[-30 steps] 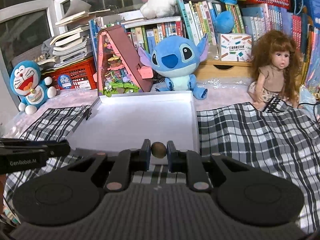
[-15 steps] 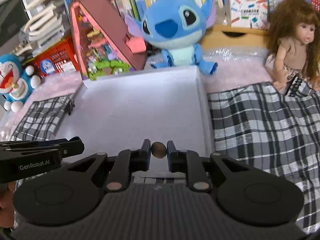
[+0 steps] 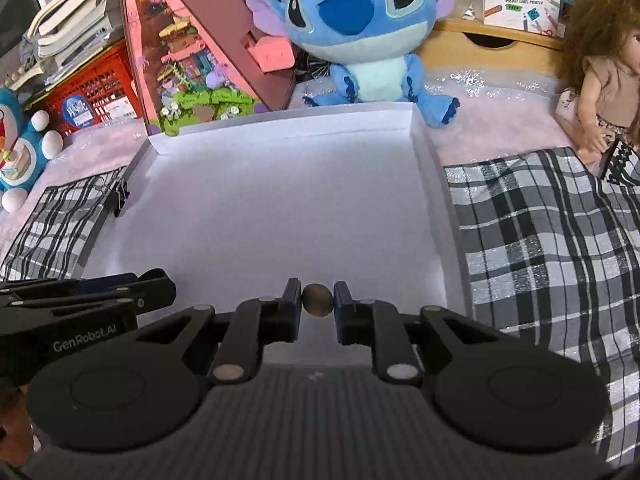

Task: Organize rigid objects
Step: 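Carry the black disc in the left tool while the right tool carries the ball over the tray, then open the left tool to drop the disc while the right tool releases the ball into the tray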

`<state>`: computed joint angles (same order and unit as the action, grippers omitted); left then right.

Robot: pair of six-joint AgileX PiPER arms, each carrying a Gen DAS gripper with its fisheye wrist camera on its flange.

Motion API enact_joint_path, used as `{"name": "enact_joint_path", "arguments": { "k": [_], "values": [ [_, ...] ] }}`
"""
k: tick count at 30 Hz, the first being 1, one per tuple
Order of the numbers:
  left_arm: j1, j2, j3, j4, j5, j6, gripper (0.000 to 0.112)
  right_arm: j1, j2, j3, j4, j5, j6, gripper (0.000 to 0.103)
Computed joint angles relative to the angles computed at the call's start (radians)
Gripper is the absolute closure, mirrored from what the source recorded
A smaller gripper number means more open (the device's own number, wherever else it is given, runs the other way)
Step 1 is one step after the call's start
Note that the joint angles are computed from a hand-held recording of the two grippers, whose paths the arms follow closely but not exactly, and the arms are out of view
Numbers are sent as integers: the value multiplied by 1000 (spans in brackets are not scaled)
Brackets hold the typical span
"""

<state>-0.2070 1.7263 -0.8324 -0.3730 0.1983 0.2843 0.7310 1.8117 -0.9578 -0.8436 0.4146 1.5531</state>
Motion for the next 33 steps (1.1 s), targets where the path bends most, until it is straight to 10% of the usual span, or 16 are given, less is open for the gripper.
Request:
{"name": "enact_joint_path", "arguments": {
  "k": [26, 33],
  "values": [
    [-9, 10, 27, -51, -59, 74, 69, 20, 24, 6, -67, 12, 52, 73],
    [30, -31, 47, -178, -35, 159, 48, 32, -12, 41, -128, 1, 112, 35]
  ]
}}
